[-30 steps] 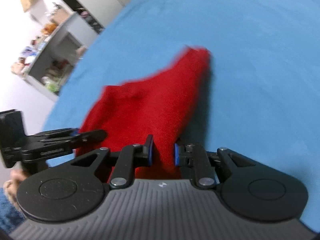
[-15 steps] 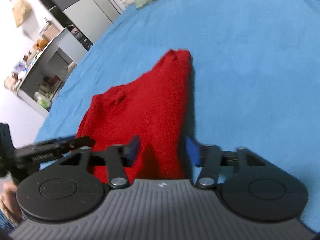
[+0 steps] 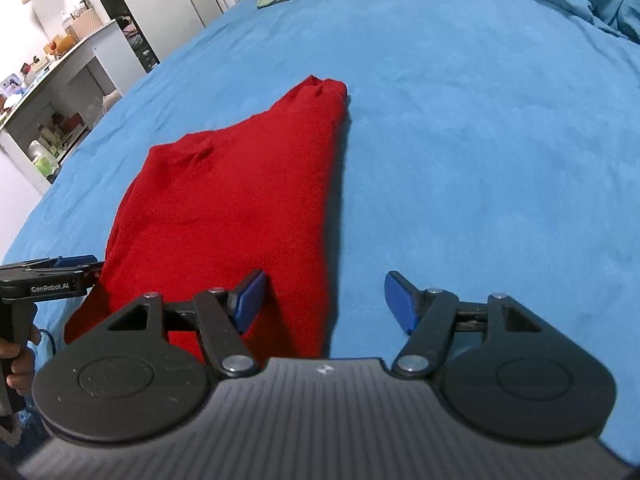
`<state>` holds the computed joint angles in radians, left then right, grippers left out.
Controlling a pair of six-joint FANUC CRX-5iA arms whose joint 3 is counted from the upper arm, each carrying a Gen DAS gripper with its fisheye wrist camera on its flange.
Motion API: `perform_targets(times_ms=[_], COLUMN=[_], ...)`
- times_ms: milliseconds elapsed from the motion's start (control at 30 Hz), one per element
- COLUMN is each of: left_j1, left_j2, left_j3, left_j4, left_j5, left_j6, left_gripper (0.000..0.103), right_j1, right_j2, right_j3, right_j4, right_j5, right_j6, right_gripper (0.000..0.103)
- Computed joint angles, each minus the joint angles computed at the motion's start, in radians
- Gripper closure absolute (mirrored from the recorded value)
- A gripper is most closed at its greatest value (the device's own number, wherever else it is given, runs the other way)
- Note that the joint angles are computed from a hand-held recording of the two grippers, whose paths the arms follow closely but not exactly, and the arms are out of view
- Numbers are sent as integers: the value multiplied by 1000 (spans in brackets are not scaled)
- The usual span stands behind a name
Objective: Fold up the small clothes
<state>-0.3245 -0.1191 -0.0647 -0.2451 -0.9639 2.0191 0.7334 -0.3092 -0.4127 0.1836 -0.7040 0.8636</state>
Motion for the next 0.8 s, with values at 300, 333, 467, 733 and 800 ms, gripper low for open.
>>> perform_targets(times_ms=[300, 333, 467, 733, 800], left_j1=[-145, -177, -338, -523, -556], left_j2=[-79, -91, -126, -155, -164], left_j3=[194, 220, 303, 320, 305], left_j4=[-158, -188, -339, -429, -443], left_j5=[-186, -217, -351, -560, -580], left_j6=[107, 132, 228, 339, 367], left_gripper=[15, 10, 0, 0, 0], right_j1=[169, 204, 389, 760, 842], right_j2=[-155, -176, -228, -272, -279], right_j3=[35, 41, 82, 86, 72], right_j4=[294, 331, 471, 598, 611], right_j5=[-181, -220, -449, -830, -900], right_j6=[-328, -361, -437, -603, -657], right_gripper=[3, 0, 0, 0, 0])
